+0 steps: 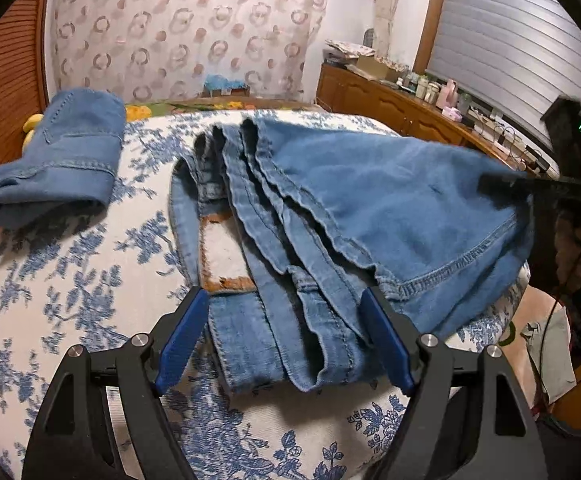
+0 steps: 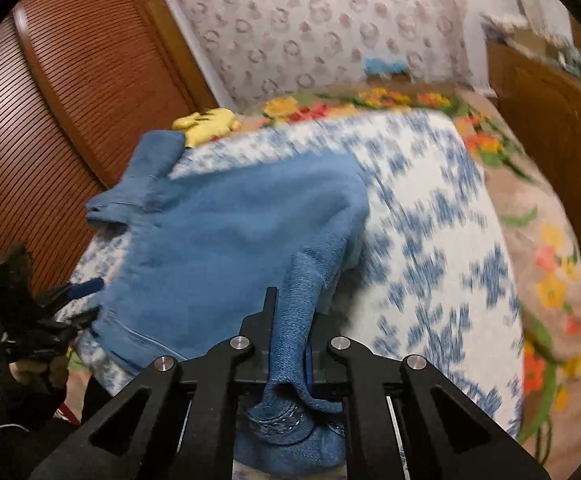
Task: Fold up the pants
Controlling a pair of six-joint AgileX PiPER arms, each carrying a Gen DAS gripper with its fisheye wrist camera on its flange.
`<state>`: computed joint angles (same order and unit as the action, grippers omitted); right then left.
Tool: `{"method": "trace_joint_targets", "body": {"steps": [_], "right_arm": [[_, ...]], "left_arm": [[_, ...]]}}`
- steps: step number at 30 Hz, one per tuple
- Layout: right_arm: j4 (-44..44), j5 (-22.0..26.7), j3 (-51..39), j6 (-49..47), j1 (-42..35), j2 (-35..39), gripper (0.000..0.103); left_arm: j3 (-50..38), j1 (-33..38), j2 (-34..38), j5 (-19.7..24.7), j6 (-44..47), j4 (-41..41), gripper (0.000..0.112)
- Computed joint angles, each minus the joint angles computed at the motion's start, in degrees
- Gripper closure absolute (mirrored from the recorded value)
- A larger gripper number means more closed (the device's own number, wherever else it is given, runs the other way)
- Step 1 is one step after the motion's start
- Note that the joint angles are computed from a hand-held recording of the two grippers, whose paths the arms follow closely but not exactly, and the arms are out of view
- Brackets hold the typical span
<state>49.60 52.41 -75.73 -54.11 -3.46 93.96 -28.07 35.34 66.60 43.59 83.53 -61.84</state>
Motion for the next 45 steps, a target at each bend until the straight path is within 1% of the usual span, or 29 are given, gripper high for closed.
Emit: {"method": "trace_joint_targets", "body": {"steps": [1, 4, 9, 14, 18, 21, 23, 24, 28, 30, 36, 39, 42, 44, 45], "right_arm": [[-0.2, 0.6, -0.6, -0.2, 0.7, -1.4, 0.095], [-0.7, 1.1, -2.3, -0.2, 4.1, -3.7, 0.095], [-2.0, 0.6, -4.0, 0.1, 12.2, -4.7, 0.095], [-3.7, -1.8, -6.7, 1.7, 20.5, -0.9, 0.096], [-4.6, -4.8, -6.1, 1.5, 26.2, 2.2, 0.096], [-5.8, -5.7, -6.3, 2.4, 29.3, 5.5, 0.096], [-6.8, -6.7, -6.5, 2.8, 30.7, 7.5, 0.096], [-7.5, -6.5, -8.1, 3.1, 30.8, 9.4, 0.096], [-9.9, -6.6, -10.3, 5.9, 32.0, 11.4, 0.095], [-12.5, -5.8, -12.3, 9.5, 33.1, 10.9, 0.092], [-17.6, -8.0, -11.2, 14.6, 36.4, 6.6, 0.083], [-15.9, -7.9, -10.7, 13.3, 36.6, 4.7, 0.079], [-12.4, -6.8, -10.2, 10.4, 35.2, 2.6, 0.071], [-12.9, -8.7, -9.4, 10.4, 34.5, 1.2, 0.062], [-12.6, -9.0, -9.3, 10.2, 33.8, 1.1, 0.061]], "left_arm": [[-0.2, 0.9, -0.2, 0.8, 0.2, 0.0, 0.033], [-1.0, 6.2, -1.8, 5.1, 1.1, 0.4, 0.033], [-2.8, 15.2, -2.1, 10.5, 4.2, 0.9, 0.033], [-4.7, 22.1, -0.1, 13.4, 6.3, 0.9, 0.033], [-6.1, 26.3, 1.9, 14.4, 7.7, 1.1, 0.033], [-6.4, 27.2, 2.7, 13.3, 8.0, 1.4, 0.033], [-6.5, 28.6, 3.5, 13.6, 8.8, 1.1, 0.033], [-6.7, 29.0, 3.8, 13.6, 9.0, 1.1, 0.033], [-6.5, 29.6, 4.3, 13.5, 9.4, 0.9, 0.033], [-6.5, 29.6, 4.5, 13.5, 9.7, 0.7, 0.033], [-6.2, 29.1, 3.9, 13.7, 9.7, 0.8, 0.033], [-6.2, 28.1, 3.2, 13.4, 8.8, 1.1, 0.033], [-6.4, 26.4, 2.0, 12.7, 7.3, 1.2, 0.033], [-6.9, 25.6, 1.4, 13.3, 6.4, 1.1, 0.033], [-7.1, 25.0, 0.9, 13.3, 5.8, 1.0, 0.033]]}}
